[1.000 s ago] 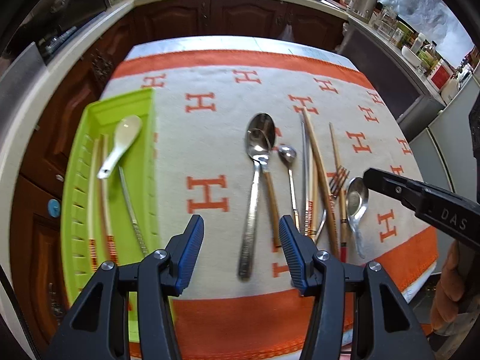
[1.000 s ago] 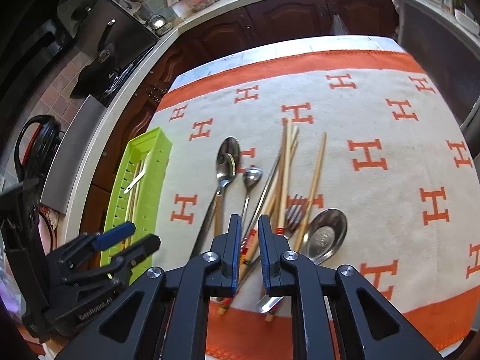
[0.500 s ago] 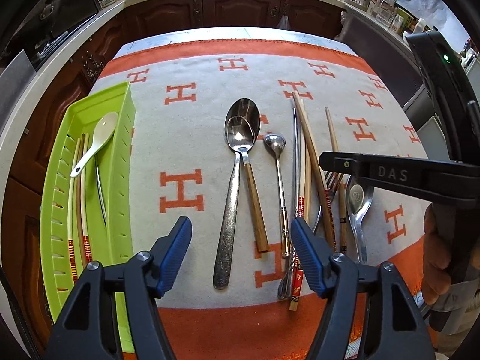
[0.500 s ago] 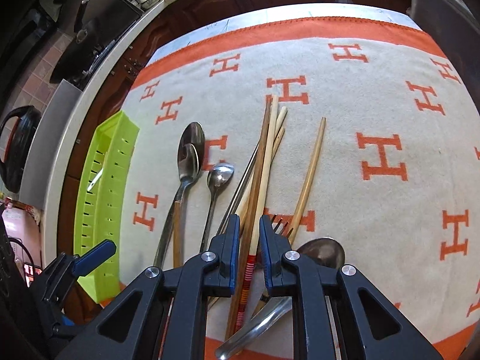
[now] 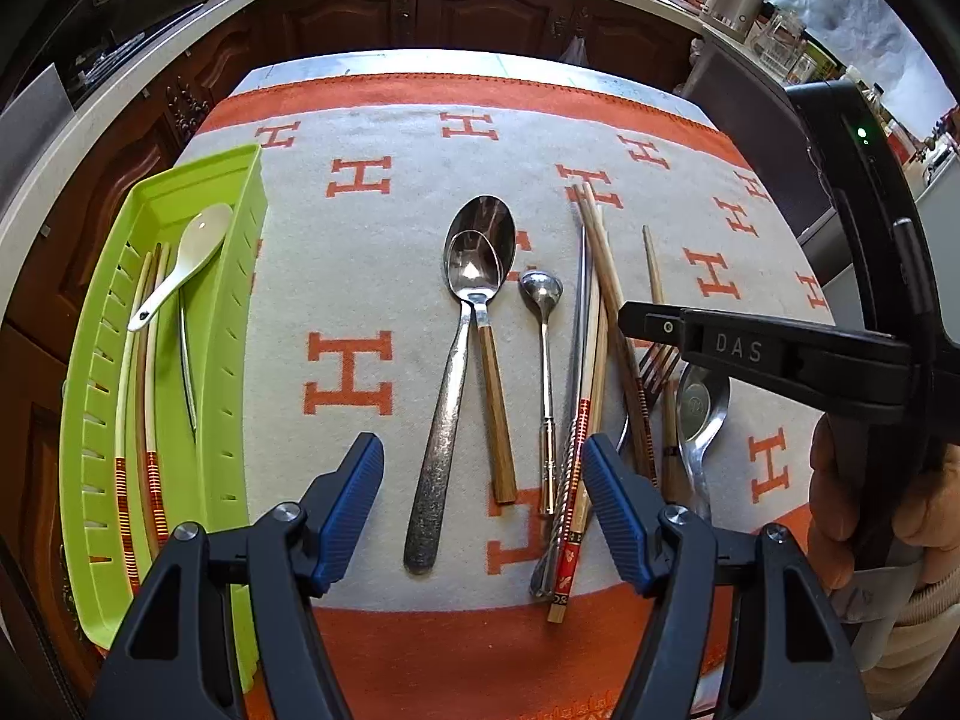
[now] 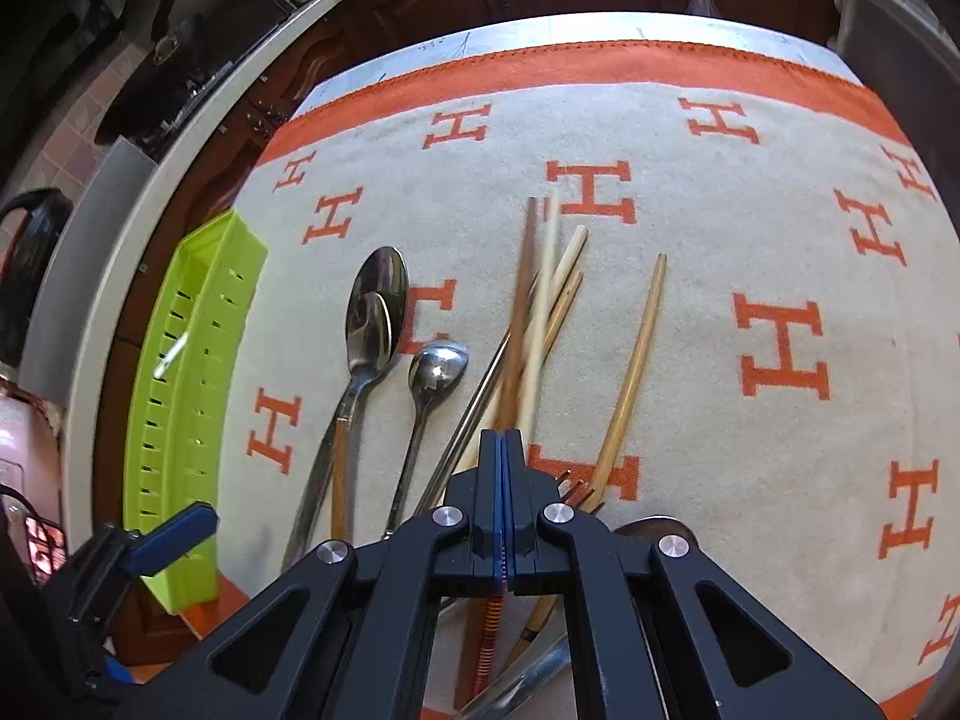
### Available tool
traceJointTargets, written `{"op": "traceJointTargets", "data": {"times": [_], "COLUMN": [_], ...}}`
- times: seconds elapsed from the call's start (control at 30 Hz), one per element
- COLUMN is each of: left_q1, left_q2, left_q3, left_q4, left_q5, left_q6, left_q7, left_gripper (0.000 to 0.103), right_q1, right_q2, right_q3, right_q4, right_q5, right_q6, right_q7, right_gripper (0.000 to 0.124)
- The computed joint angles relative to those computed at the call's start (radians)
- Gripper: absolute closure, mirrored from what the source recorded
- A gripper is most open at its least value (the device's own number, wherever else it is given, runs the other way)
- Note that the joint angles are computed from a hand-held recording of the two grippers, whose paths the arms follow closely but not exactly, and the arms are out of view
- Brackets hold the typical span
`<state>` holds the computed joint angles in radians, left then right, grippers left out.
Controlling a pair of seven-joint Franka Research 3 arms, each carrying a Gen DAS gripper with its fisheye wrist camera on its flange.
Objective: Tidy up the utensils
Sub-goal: 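Grasp a light wooden chopstick with the right tool and lift it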
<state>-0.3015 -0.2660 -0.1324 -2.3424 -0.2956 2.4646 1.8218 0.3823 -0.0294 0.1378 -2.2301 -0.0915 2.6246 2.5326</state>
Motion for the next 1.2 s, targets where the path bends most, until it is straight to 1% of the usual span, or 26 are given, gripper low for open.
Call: {"op": "traceJointTargets", "data": {"times": [0.1, 0.2, 0.37, 0.57, 0.63, 0.83, 0.9, 1.0, 1.17, 1.2], "left_q1": [-0.005, -0.006, -0.007, -0.007, -0.007, -0.006, -0.004, -0.003, -0.005, -0.005], "left_q2": [0.006, 0.010, 0.012, 0.010, 0.010, 0.021, 0.028, 0.039, 0.074, 0.087], "left_q3": [0.002, -0.002, -0.005, -0.005, -0.004, -0.004, -0.007, -0.007, -0.009, -0.011], "left_q4": [0.008, 0.013, 0.017, 0.018, 0.019, 0.031, 0.038, 0.049, 0.089, 0.104], "left_q5": [-0.018, -0.025, -0.035, -0.044, -0.049, -0.064, -0.065, -0.079, -0.134, -0.145], "left_q6": [-0.013, -0.023, -0.033, -0.039, -0.043, -0.056, -0.056, -0.057, -0.070, -0.075], "left_q7": [0.009, 0.011, 0.016, 0.022, 0.022, 0.027, 0.028, 0.034, 0.067, 0.070], "left_gripper": [0.036, 0.036, 0.036, 0.036, 0.036, 0.036, 0.036, 0.036, 0.036, 0.039], "right_q1": [-0.003, -0.007, -0.019, -0.024, -0.023, -0.015, -0.013, -0.015, -0.029, -0.035], "right_q2": [-0.007, -0.019, -0.018, 0.027, 0.035, 0.041, 0.020, -0.027, -0.116, -0.141], "right_q3": [-0.002, -0.009, -0.015, -0.020, -0.023, -0.026, -0.023, -0.015, 0.007, 0.014], "right_q4": [-0.005, -0.026, -0.033, 0.012, 0.013, 0.019, -0.003, -0.031, -0.098, -0.118], "right_q5": [0.003, 0.080, 0.151, 0.159, 0.168, 0.136, 0.142, 0.103, 0.115, 0.113], "right_q6": [-0.005, 0.002, 0.013, -0.019, -0.006, -0.007, 0.027, 0.054, 0.115, 0.130], "right_q7": [0.005, -0.035, -0.087, -0.116, -0.123, -0.108, -0.099, -0.067, -0.060, -0.049], "right_gripper": [0.124, 0.124, 0.121, 0.117, 0.117, 0.119, 0.119, 0.119, 0.119, 0.119]}}
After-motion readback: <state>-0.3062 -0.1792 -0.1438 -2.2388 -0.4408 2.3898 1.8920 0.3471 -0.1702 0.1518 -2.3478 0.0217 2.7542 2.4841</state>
